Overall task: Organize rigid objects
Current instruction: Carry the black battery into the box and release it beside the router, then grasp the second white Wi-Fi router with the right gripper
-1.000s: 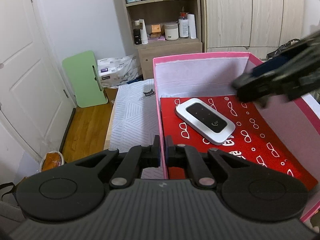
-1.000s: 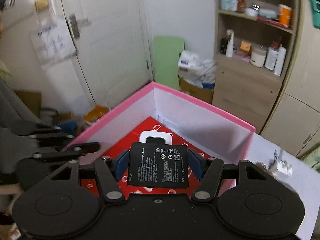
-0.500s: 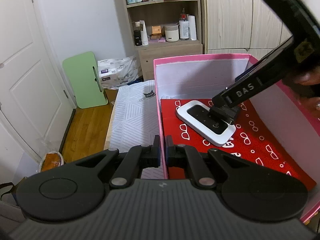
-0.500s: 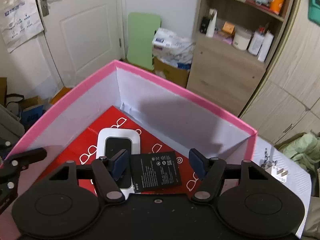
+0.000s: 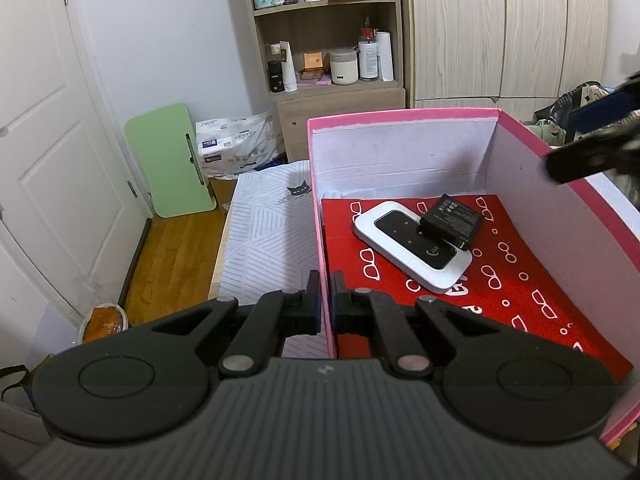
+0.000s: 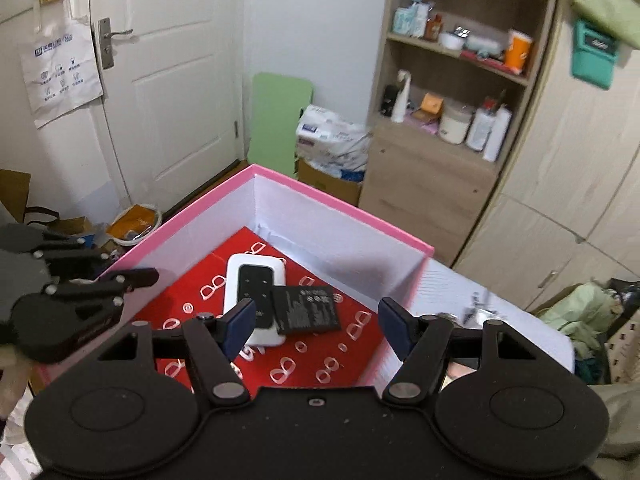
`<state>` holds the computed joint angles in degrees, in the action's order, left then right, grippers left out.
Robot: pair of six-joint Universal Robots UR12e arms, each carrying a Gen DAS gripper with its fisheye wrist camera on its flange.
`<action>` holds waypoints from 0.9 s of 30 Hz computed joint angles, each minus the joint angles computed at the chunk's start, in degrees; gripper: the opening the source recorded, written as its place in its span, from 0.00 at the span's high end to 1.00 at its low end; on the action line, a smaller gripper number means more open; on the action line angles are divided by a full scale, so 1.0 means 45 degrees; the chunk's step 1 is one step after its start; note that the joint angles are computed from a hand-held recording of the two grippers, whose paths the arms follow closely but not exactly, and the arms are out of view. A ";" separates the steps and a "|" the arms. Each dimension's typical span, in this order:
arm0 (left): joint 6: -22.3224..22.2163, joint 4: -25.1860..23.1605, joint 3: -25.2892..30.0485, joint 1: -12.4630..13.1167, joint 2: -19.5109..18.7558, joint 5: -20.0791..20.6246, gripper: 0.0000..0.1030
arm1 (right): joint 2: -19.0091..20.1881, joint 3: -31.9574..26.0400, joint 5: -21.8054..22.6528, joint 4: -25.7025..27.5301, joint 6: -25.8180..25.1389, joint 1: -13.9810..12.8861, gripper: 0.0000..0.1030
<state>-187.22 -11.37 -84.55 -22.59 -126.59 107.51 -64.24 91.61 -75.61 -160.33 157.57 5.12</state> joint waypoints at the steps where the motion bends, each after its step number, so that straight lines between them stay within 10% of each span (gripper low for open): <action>1: -0.0001 -0.0012 0.0011 0.0001 -0.0004 -0.0006 0.97 | -0.0154 0.0212 -0.0016 -0.0219 0.0005 -0.0068 0.29; 15: -0.0055 0.0069 -0.0028 0.0059 -0.0002 -0.0154 0.96 | -0.0919 0.1720 -0.0297 -0.1375 0.1632 -0.1075 0.26; 27: -0.0014 0.0114 -0.0031 0.0050 -0.0012 -0.0160 0.96 | -0.0043 0.1566 0.1618 0.1597 0.3247 -0.2007 0.26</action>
<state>-187.29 -10.86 -84.68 -22.36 -126.64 106.79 -64.43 98.66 -68.33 -153.15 172.18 -3.91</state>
